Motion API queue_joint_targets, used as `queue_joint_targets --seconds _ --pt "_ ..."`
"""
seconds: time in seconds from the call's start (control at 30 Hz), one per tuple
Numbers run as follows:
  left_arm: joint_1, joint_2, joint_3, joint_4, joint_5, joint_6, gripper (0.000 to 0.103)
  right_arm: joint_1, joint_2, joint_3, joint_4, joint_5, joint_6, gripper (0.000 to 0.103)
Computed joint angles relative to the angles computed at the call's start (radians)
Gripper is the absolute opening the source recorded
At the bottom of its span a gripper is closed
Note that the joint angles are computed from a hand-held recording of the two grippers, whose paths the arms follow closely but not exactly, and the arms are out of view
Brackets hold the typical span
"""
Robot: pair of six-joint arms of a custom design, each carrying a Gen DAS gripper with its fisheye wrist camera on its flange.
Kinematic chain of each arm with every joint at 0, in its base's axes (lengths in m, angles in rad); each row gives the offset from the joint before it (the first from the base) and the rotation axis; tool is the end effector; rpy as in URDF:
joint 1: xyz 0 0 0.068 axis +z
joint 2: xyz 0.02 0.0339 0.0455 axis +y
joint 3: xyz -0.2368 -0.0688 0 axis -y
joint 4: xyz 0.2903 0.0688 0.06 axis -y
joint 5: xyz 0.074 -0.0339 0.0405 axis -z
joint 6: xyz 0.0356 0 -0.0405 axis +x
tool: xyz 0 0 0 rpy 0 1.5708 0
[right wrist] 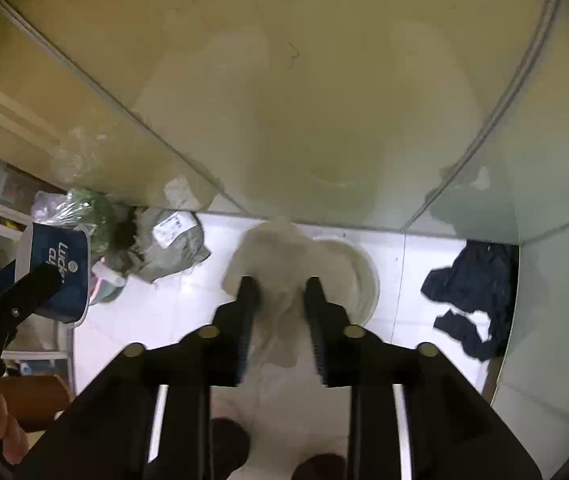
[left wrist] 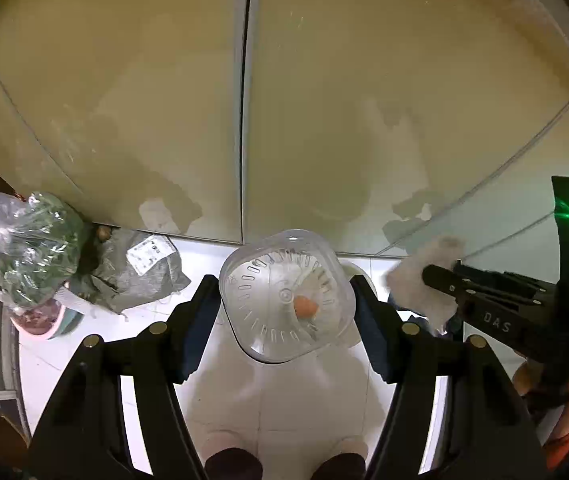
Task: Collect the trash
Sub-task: 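Open the right tool to drop the tissue while the left tool releases the cup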
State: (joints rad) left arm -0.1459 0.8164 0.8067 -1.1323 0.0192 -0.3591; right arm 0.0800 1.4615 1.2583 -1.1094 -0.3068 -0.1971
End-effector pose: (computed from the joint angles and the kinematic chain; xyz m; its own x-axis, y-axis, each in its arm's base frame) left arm 0.1921 -0.0289 0.2436 -0.8963 -0.2234 -0.3831 -0.1727 0.9715 -0.1625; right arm 0.3163 0.0361 0.2447 -0.9151 -0.2606 -0.3076 -0.3388 0.9107 0.2363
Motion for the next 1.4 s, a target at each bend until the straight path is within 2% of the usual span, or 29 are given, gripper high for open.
queue_joint_targets --seconds 0.03,0.13,0.37,0.53,0.7,0.97,1.1,1.23,1.4 --pt "-0.01 0.015 -0.009 0.021 -0.001 -0.01 0.065 0.004 0.002 -0.008 0.021 0.008 0.003 0.047" --pt "-0.027 0.052 -0.032 0.074 0.005 -0.028 0.065 -0.007 0.006 -0.016 0.057 0.001 0.011 0.06" --pt "-0.133 0.199 -0.02 0.189 0.034 -0.07 0.065 -0.093 0.042 0.02 0.023 -0.046 0.017 0.061" --pt "-0.194 0.307 0.013 0.259 0.099 -0.108 0.065 -0.141 0.022 0.038 0.009 -0.011 0.002 0.061" --pt "-0.234 0.382 0.06 0.267 0.114 -0.116 0.065 -0.174 -0.004 0.072 -0.023 0.004 -0.009 0.061" --pt "-0.285 0.367 0.135 0.195 0.072 -0.109 0.067 -0.208 -0.038 0.128 -0.09 -0.013 -0.027 0.061" --pt "-0.292 0.339 0.193 0.122 0.057 -0.118 0.067 -0.221 -0.06 0.18 -0.146 -0.019 -0.033 0.061" --pt "-0.276 0.291 0.298 -0.011 0.044 -0.111 0.067 -0.227 -0.07 0.265 -0.231 -0.024 -0.023 0.061" --pt "-0.211 0.274 0.554 -0.244 0.027 -0.067 0.067 -0.22 -0.055 0.452 -0.384 -0.043 0.009 0.061"
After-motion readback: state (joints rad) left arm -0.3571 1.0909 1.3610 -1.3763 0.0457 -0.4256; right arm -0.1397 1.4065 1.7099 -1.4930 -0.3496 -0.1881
